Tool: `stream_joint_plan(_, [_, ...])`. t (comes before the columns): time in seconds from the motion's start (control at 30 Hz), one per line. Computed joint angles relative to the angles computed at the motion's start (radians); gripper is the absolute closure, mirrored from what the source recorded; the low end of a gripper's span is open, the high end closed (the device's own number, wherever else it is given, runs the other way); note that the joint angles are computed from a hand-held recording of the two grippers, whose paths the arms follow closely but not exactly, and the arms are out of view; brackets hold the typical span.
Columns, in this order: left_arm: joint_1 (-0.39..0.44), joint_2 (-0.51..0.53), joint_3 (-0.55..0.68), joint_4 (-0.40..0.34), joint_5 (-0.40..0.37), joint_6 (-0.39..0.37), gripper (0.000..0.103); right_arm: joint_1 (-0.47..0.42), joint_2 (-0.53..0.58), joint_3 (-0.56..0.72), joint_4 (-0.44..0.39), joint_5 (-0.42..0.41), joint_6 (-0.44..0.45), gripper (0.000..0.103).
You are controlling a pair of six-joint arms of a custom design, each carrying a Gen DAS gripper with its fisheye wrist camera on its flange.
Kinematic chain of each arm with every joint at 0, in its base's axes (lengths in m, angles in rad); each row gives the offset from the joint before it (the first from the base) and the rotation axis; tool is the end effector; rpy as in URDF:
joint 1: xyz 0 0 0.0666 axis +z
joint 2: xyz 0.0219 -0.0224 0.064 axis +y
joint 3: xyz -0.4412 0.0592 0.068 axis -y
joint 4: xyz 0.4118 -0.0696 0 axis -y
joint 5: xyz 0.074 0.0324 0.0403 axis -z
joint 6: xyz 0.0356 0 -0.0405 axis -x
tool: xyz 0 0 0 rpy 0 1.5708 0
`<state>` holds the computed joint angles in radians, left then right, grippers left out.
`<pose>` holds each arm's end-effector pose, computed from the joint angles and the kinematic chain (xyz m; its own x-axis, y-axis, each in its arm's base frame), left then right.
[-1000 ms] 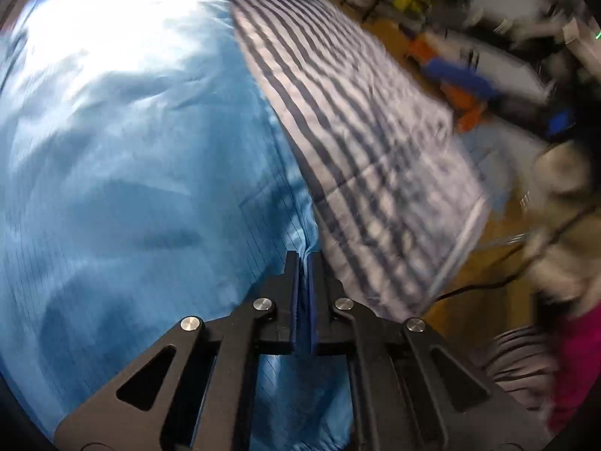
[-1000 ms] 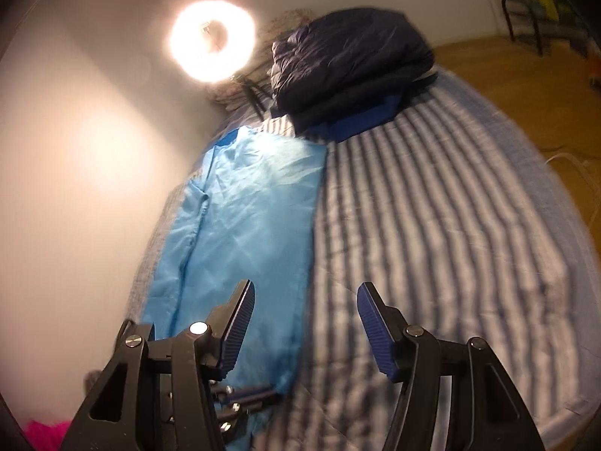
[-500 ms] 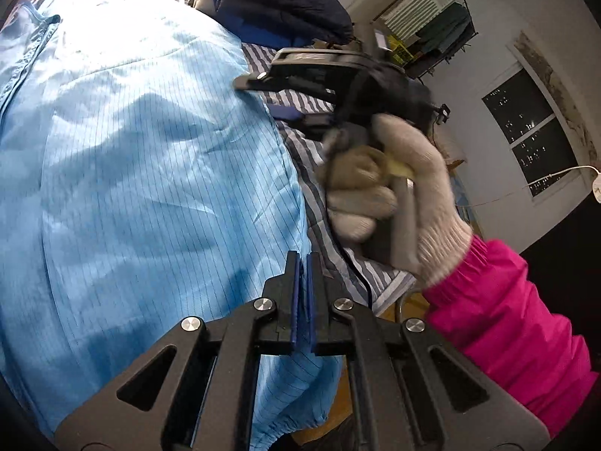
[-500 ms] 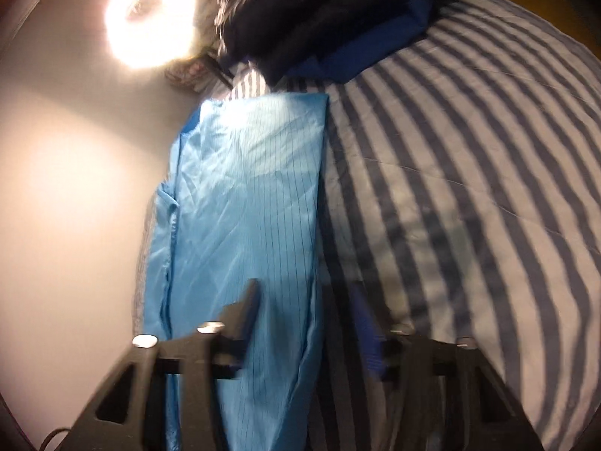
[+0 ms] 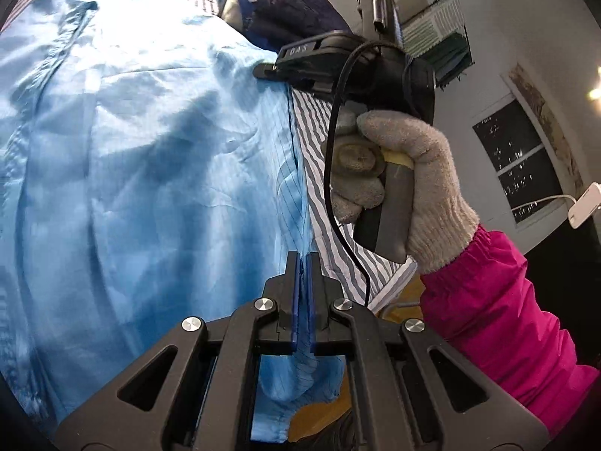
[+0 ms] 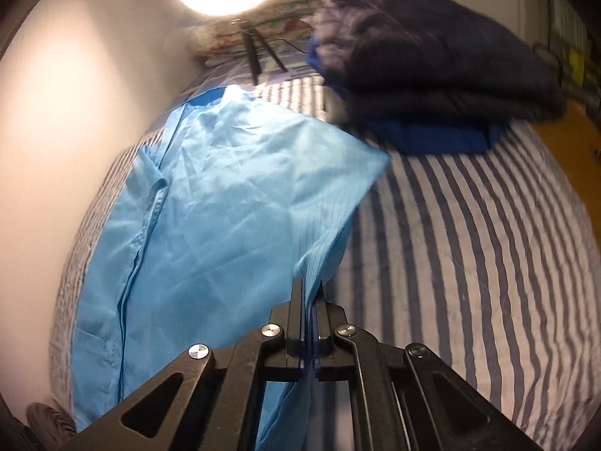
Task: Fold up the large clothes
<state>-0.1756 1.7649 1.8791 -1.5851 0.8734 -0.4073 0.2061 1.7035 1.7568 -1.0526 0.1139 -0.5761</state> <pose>0.5784 -0.1307 0.5009 -0.8253 0.4048 -0.3937 0.5602 0.4995 -0.6608 0.6057 0.1221 0.4888 -0.7684 0.3923 -0.5057 0.3285 0.9198 0.2145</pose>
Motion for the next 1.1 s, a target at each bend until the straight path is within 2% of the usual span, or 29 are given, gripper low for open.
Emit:
stream_joint_plan(0.13, [0.038, 0.001, 0.002, -0.049, 0.031, -0.023, 0.103, 0.057, 0.077, 0.151, -0.077, 0.051, 0.071, 0.103])
stream_joint_plan(0.3, [0.102, -0.015, -0.019, -0.074, 0.039, -0.051, 0.103, 0.134, 0.186, 0.322, -0.147, 0.079, 0.153, 0.103])
stream_joint_plan(0.4, [0.142, -0.024, -0.036, -0.06, 0.016, -0.045, 0.103, 0.179, 0.28, 0.433, -0.193, 0.067, 0.182, 0.103])
stream_joint_plan(0.5, [0.181, -0.022, -0.053, -0.045, -0.011, -0.018, 0.103, 0.218, 0.395, 0.566, -0.273, 0.051, 0.197, 0.103])
stream_joint_plan(0.63, [0.221, -0.005, -0.054, -0.041, -0.037, 0.001, 0.103, 0.259, 0.53, 0.767, -0.414, 0.095, 0.289, 0.103])
stream_joint_plan(0.7, [0.227, -0.001, -0.059, -0.034, -0.046, 0.007, 0.103, 0.263, 0.55, 0.809, -0.446, 0.105, 0.312, 0.098])
stream_joint_plan(0.73, [0.231, 0.001, -0.061, -0.038, -0.046, 0.001, 0.103, 0.258, 0.544, 0.808, -0.444, 0.088, 0.307, 0.089])
stream_joint_plan(0.8, [0.23, -0.01, -0.081, -0.028, -0.05, -0.002, 0.103, 0.242, 0.48, 0.723, -0.372, 0.025, 0.284, 0.075])
stream_joint_plan(0.9, [0.231, -0.015, -0.09, -0.028, -0.047, -0.015, 0.103, 0.198, 0.334, 0.518, -0.181, -0.14, 0.243, 0.075])
stream_joint_plan(0.97, [0.23, -0.02, -0.1, -0.021, -0.043, -0.015, 0.103, 0.168, 0.237, 0.381, -0.034, -0.198, 0.183, 0.075])
stream_joint_plan(1.03, [0.227, -0.015, -0.1, -0.013, -0.037, -0.009, 0.103, 0.145, 0.213, 0.349, -0.008, -0.159, 0.122, 0.078])
stream_joint_plan(1.1, [0.224, -0.012, -0.099, -0.013, -0.027, 0.001, 0.103, 0.122, 0.218, 0.351, -0.037, -0.102, 0.072, 0.083])
